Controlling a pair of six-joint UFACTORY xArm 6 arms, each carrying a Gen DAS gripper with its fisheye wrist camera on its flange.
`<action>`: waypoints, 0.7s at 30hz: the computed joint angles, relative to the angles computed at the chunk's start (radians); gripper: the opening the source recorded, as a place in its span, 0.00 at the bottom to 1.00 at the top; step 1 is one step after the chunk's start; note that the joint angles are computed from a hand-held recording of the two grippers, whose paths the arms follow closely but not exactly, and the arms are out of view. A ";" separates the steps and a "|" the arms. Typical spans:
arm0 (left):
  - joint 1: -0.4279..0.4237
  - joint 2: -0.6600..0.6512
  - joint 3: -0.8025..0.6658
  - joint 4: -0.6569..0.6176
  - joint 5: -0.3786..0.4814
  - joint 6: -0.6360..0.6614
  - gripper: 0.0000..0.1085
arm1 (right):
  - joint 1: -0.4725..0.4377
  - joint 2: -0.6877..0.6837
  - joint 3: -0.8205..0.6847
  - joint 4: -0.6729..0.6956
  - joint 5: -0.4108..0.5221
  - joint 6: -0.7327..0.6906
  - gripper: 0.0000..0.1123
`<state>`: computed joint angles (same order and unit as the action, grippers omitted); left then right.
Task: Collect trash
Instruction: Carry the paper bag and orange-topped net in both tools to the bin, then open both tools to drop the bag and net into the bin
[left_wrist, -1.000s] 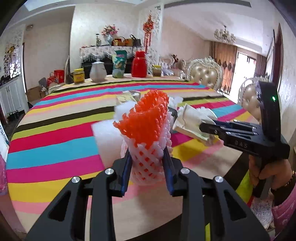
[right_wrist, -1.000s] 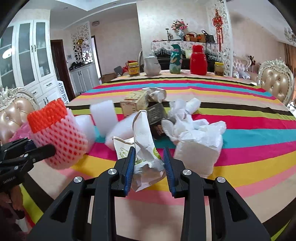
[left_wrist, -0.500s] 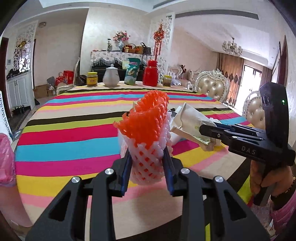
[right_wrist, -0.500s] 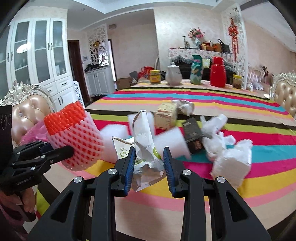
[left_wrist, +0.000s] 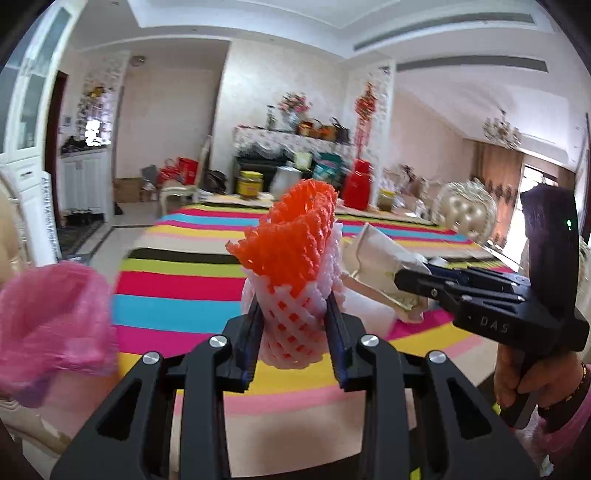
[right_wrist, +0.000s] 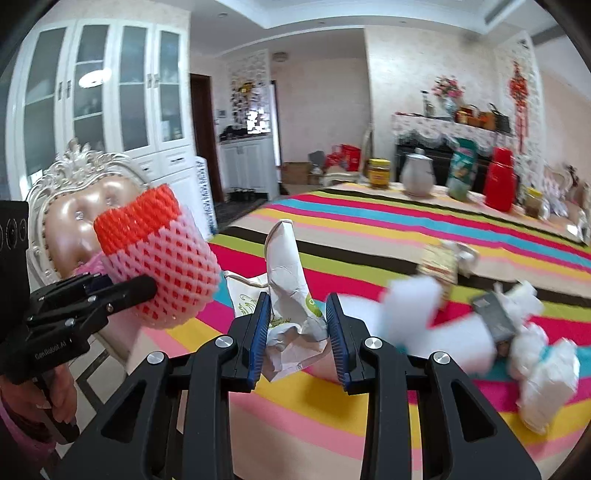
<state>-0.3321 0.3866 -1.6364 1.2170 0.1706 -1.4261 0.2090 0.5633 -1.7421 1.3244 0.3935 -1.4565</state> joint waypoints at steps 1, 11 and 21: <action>0.012 -0.030 0.029 0.050 0.008 -0.052 0.29 | 0.011 0.005 -0.010 -0.006 0.004 0.004 0.28; 0.099 -0.291 0.288 0.277 0.138 -0.287 0.29 | 0.131 0.116 -0.207 -0.104 0.065 0.086 0.28; 0.247 -0.399 0.397 0.196 0.148 -0.215 0.29 | 0.216 0.359 -0.604 -0.290 0.179 0.309 0.28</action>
